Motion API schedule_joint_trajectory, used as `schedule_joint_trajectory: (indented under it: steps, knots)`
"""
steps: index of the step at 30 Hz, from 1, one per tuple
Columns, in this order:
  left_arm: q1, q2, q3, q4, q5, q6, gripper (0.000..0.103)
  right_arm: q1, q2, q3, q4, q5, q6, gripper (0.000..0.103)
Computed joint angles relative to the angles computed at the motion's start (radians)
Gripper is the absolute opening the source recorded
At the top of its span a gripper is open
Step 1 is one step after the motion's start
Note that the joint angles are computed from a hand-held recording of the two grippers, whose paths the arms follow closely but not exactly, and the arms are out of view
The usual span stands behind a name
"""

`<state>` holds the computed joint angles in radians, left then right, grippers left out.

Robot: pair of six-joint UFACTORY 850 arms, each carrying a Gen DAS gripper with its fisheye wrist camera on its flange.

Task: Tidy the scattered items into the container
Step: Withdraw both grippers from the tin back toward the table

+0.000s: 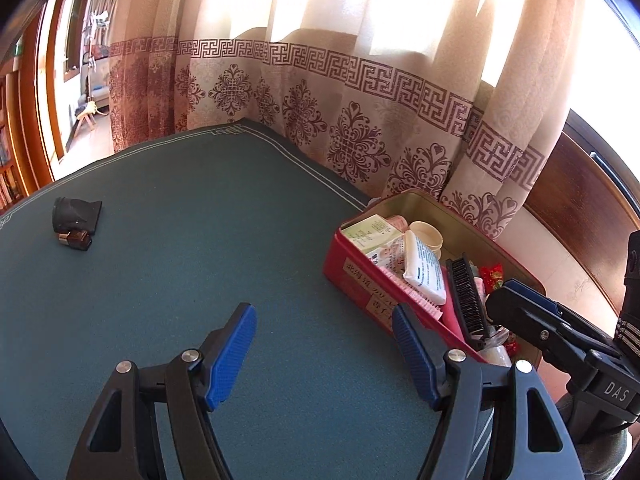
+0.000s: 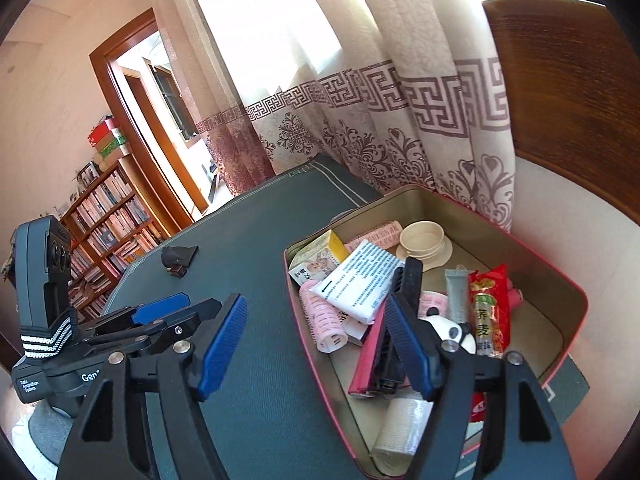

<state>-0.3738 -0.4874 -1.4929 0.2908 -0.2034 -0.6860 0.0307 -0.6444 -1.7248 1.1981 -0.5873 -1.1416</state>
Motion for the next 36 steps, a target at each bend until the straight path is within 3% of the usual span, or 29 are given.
schedule_joint_trajectory:
  steps: [12, 24, 36]
  knots:
    - [0.083, 0.078, 0.129, 0.177, 0.035, -0.202, 0.072, 0.079, -0.027, -0.026, -0.141, -0.022, 0.069, 0.078]
    - [0.2, 0.092, 0.162, 0.36, -0.005, -0.398, 0.072, 0.132, -0.095, -0.12, -0.266, -0.068, 0.174, 0.079]
    - [0.309, -0.003, 0.069, 0.212, -0.064, -0.198, 0.072, 0.181, -0.201, -0.296, -0.352, -0.123, 0.275, 0.079]
